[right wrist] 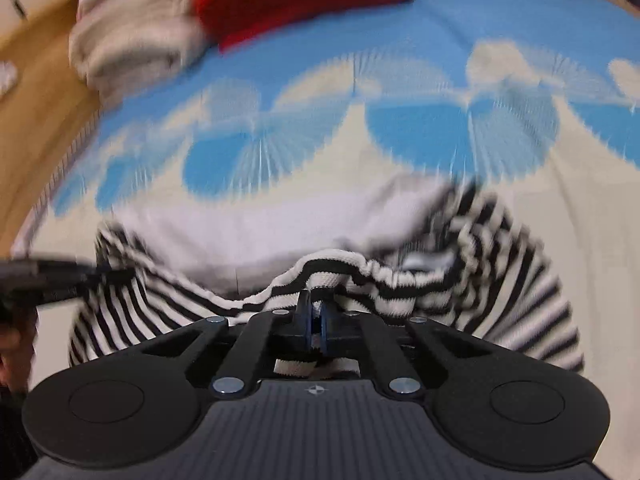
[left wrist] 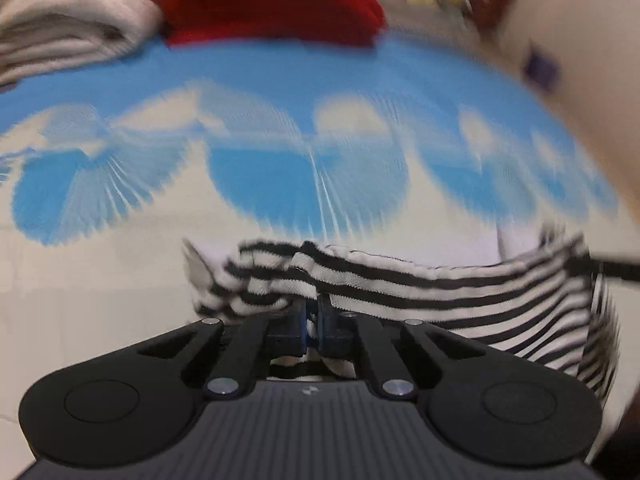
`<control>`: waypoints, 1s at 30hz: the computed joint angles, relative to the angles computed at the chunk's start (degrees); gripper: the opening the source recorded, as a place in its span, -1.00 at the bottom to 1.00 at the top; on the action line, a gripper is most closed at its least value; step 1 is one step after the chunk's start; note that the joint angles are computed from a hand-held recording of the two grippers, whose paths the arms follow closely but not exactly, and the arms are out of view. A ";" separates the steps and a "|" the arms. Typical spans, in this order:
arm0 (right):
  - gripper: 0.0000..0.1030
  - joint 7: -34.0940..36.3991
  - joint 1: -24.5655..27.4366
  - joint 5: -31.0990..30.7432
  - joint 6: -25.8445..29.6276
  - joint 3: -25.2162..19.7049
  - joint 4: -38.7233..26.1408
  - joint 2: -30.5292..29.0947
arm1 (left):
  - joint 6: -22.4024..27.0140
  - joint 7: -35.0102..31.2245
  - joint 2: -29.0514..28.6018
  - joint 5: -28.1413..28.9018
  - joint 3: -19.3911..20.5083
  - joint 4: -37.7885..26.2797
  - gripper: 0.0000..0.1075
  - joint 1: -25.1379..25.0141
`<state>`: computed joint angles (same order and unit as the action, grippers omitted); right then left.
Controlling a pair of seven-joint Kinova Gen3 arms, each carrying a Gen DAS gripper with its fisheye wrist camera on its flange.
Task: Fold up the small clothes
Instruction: 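Grasp the striped shirt edge with both grippers and fold it over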
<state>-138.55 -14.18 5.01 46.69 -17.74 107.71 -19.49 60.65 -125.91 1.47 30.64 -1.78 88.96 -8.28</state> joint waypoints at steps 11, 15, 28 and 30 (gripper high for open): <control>-0.85 -5.48 21.24 14.11 1.24 -24.86 -4.69 9.49 | 5.31 13.93 10.07 -6.23 -7.73 -9.33 -0.32 9.55; -0.68 -0.63 20.00 9.59 6.58 -22.05 -7.21 13.12 | 9.24 14.98 11.68 -2.40 -1.07 -12.95 -0.09 -0.78; 0.00 5.56 16.51 4.30 0.94 -2.91 0.33 2.42 | 7.75 10.36 12.59 -1.81 3.07 -12.79 0.31 -7.59; 0.02 7.44 14.60 3.70 1.09 -1.66 0.19 4.23 | 6.11 10.79 12.37 -3.29 2.93 -11.86 0.31 -6.38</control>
<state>-131.10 0.42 8.71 47.77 -19.40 107.91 -15.26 66.76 -115.12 13.84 27.34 1.14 77.10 -14.66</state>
